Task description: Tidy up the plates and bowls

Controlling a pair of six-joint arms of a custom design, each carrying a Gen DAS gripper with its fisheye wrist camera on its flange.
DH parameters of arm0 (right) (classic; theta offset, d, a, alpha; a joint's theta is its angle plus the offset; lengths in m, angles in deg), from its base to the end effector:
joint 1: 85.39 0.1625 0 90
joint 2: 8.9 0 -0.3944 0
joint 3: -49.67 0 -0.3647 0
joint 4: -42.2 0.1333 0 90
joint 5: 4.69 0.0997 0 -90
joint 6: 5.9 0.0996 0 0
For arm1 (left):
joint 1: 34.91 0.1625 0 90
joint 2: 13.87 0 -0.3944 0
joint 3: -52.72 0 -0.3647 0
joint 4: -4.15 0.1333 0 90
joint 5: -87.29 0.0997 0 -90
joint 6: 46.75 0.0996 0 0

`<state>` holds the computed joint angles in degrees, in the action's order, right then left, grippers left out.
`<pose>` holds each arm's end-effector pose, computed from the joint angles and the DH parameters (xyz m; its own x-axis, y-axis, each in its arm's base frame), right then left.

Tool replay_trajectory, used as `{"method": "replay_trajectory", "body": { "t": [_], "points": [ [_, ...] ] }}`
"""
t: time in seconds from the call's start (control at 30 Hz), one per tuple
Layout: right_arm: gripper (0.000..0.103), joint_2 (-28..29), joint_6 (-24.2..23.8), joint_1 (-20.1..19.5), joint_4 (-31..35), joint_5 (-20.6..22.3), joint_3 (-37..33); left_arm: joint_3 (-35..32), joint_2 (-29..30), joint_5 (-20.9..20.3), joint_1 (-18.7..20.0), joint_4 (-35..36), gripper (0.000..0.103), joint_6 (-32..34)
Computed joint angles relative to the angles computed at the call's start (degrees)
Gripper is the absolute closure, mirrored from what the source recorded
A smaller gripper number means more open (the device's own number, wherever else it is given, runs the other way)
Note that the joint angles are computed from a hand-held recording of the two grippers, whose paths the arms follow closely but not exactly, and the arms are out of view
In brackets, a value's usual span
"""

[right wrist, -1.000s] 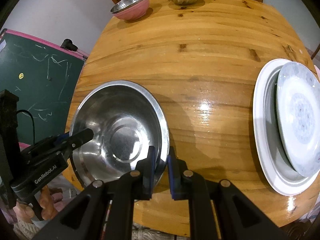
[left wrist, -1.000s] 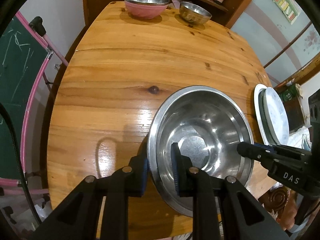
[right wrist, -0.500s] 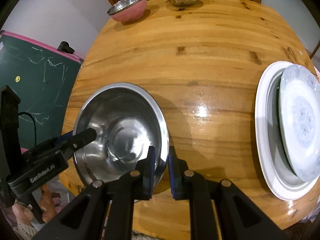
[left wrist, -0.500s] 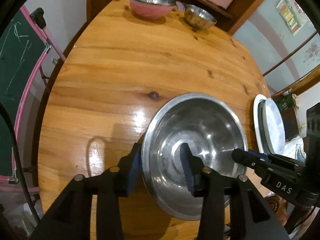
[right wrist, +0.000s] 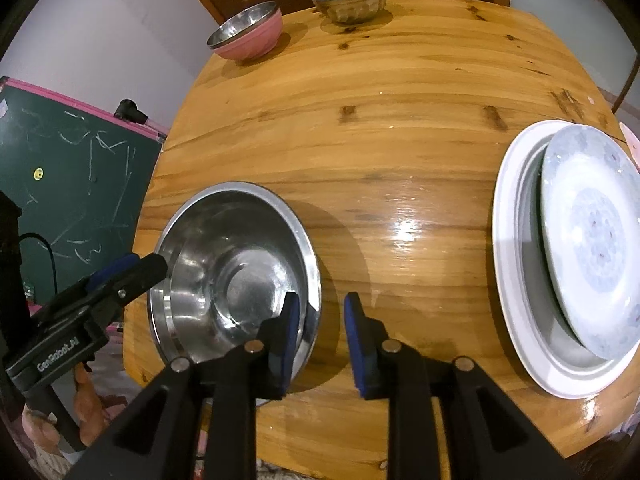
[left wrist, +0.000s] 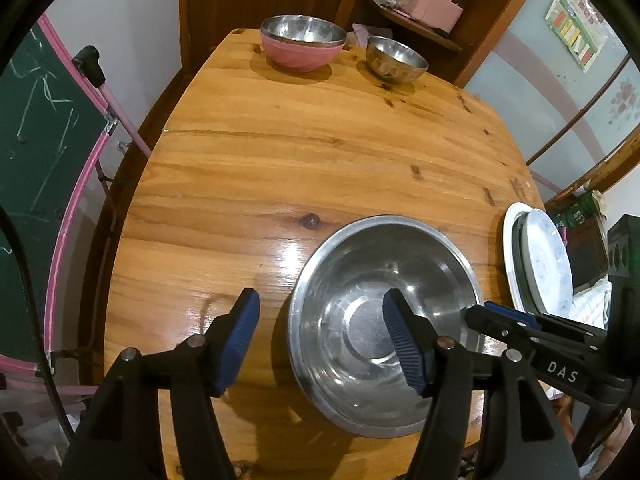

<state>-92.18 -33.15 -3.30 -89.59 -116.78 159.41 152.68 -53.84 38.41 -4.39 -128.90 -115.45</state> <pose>0.0271 -0.5017 0.3290 -0.8645 -0.2365 0.4435 -0.2960 0.9527 -0.0690 -0.3799 -0.4547 -0.0008 -0.8468 -0.1815 -0.5000 0.0967 0.8718 -0.4803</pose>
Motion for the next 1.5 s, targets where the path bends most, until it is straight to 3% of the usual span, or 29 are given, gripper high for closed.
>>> {"method": "replay_trajectory", "body": {
  "t": [0.47, 0.7, 0.97, 1.1, 1.2, 1.3, 1.4, 1.5],
  "points": [
    [0.080, -3.60, -0.22, 0.75, -0.36, 2.22, 0.21, -1.53, -2.12, 3.41, -3.34, 6.89, 0.037, -1.58],
    [0.080, -3.52, -0.44, 4.79, 1.50, 3.04, -4.83, -6.42, -4.79, 9.52, -5.37, 16.97, 0.036, -1.10],
    [0.080, 1.70, 0.30, 12.15, 6.85, 4.92, -19.81, -15.82, -5.69, 17.67, -6.00, 22.52, 0.032, 4.00],
    [0.080, 6.74, 2.23, 14.51, 13.03, 8.55, -31.89, -23.18, -4.16, 20.14, -5.19, 24.69, 0.032, 8.39],
    [0.078, 10.58, 1.76, 16.37, 12.49, 7.44, -38.28, -30.62, -1.80, 22.70, -4.24, 26.98, 0.029, 10.86],
    [0.065, 15.74, 3.12, 17.33, 16.19, 7.79, -46.90, -36.90, 0.67, 24.72, -2.79, 25.08, 0.013, 13.85],
    [0.064, 19.69, 2.94, 17.72, 18.15, 7.68, -52.23, -44.42, 4.31, 26.36, -0.55, 26.80, 0.012, 14.89],
    [0.064, 24.22, 1.44, 17.56, 20.63, 7.82, -57.62, -51.71, 8.40, 25.53, 2.86, 28.54, 0.012, 16.37]
  ]
}}
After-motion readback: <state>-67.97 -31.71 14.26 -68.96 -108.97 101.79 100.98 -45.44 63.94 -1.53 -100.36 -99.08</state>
